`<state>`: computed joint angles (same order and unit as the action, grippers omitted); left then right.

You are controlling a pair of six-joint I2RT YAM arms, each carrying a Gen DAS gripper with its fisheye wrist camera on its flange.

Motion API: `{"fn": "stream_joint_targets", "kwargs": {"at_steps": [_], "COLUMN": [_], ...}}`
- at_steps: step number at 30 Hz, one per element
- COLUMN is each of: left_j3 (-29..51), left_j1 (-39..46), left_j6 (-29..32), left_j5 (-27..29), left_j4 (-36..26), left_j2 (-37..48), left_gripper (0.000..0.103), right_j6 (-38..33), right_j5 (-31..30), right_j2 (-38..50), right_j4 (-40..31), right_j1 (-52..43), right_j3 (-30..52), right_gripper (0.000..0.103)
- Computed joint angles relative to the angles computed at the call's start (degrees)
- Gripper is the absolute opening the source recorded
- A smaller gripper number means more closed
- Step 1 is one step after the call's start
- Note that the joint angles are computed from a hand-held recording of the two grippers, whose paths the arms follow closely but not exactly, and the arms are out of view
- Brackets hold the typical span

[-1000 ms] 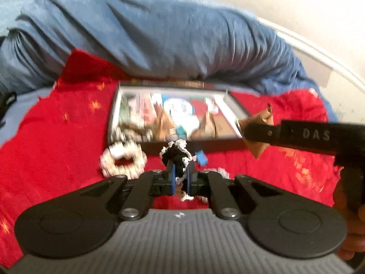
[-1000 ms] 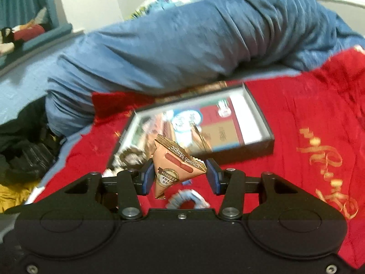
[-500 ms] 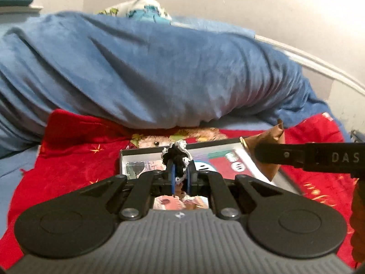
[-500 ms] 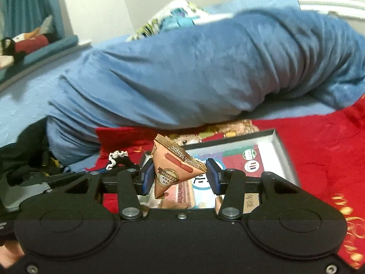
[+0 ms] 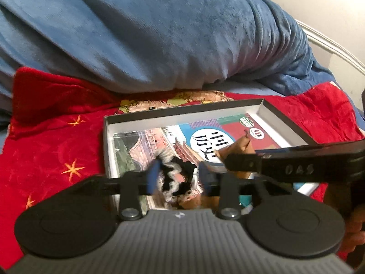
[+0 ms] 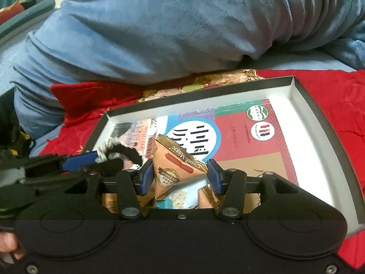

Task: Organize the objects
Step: 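Carry the scrunchie with left tool while right tool carries the snack over the box, then open both tools to drop the items into the box, then grasp the brown wrapped snack with left tool while right tool grasps the light blue scrunchie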

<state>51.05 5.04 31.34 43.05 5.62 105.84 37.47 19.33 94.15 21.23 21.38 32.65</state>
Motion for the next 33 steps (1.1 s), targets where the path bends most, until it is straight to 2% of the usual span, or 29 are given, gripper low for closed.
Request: {"fn": "stream_joint_targets", "kwargs": {"at_steps": [2, 3, 4, 5, 7, 8, 10, 12, 13, 16, 18, 20, 22, 24, 25, 28, 32, 33], "left_j3": [-2.61, -3.5, -4.14, -4.46, -3.69, -3.53, -5.17, -5.9, -6.31, -7.25, -11.18, -16.12, -21.87, -24.97, -25.68, -27.88, -31.11, -31.85], "left_j1": [2.8, 4.69, 6.9, 9.29, 13.46, 15.54, 20.52, 25.37, 28.56, 34.38, 35.7, 34.87, 31.39, 29.93, 31.15, 30.0, 23.24, 21.79], "left_j6": [-0.55, -0.34, 0.28, 1.48, 5.74, 7.46, 7.99, 11.42, 14.74, 26.53, 28.37, 27.35, 21.14, 20.21, 21.91, 19.22, 12.82, 13.18], "left_j5": [4.49, 7.34, 10.24, 13.0, 17.72, 19.54, 21.47, 22.5, 22.41, 19.99, 16.97, 12.12, 5.74, 3.15, 3.87, 3.0, -1.42, -2.73], "left_j4": [-0.63, -2.62, -5.96, -10.41, -20.21, -23.83, -28.72, -35.48, -40.83, -53.75, -51.71, -44.8, -34.54, -30.11, -29.54, -25.05, -15.48, -14.17], "left_j2": [-4.61, -7.44, -10.91, -14.63, -20.74, -23.33, -30.2, -34.5, -35.9, -33.98, -33.21, -33.86, -36.05, -35.27, -33.87, -31.64, -33.35, -34.01], "left_gripper": [0.068, 0.077, 0.084, 0.086, 0.088, 0.09, 0.099, 0.103, 0.103, 0.103, 0.103, 0.103, 0.103, 0.102, 0.101, 0.095, 0.086, 0.081], "right_j6": [0.6, 0.49, 0.3, 0.41, 1.92, 2.56, 6.18, 16.28, 21.54, 43.76, 52.57, 61.45, 60.22, 55.07, 52.06, 43.07, 35.16, 33.48], "right_j5": [1.94, 3.76, 5.68, 8.1, 14.78, 17.85, 24.36, 33.17, 35.79, 41.0, 39.95, 38.94, 37.04, 34.61, 33.35, 29.36, 24.9, 23.46], "right_j2": [-6.03, -10.38, -14.82, -19.16, -27.45, -31.29, -35.18, -36.84, -37.27, -33.05, -30.58, -26.96, -25.87, -25.19, -24.86, -21.79, -17.18, -16.49], "right_j4": [-1.45, -2.72, -5.34, -9.21, -18.09, -22.67, -31.54, -42.35, -47.55, -63.94, -68.09, -70.57, -63.93, -54.84, -50.16, -38.34, -28.87, -26.16], "right_j1": [1.9, 3.55, 5.28, 7.31, 13.21, 16.66, 22.94, 31.56, 35.36, 47.3, 51.57, 55.58, 55.08, 51.91, 50.02, 44.36, 39.27, 38.17], "right_j3": [-2.26, -3.62, -4.22, -4.13, -3.13, -2.35, 0.3, 2.75, 3.54, 5.51, 4.49, 3.43, -0.06, -3.62, -5.3, -8.52, -10.81, -11.97], "right_gripper": [0.055, 0.059, 0.07, 0.079, 0.081, 0.084, 0.09, 0.093, 0.094, 0.096, 0.096, 0.096, 0.096, 0.096, 0.095, 0.094, 0.093, 0.092]}}
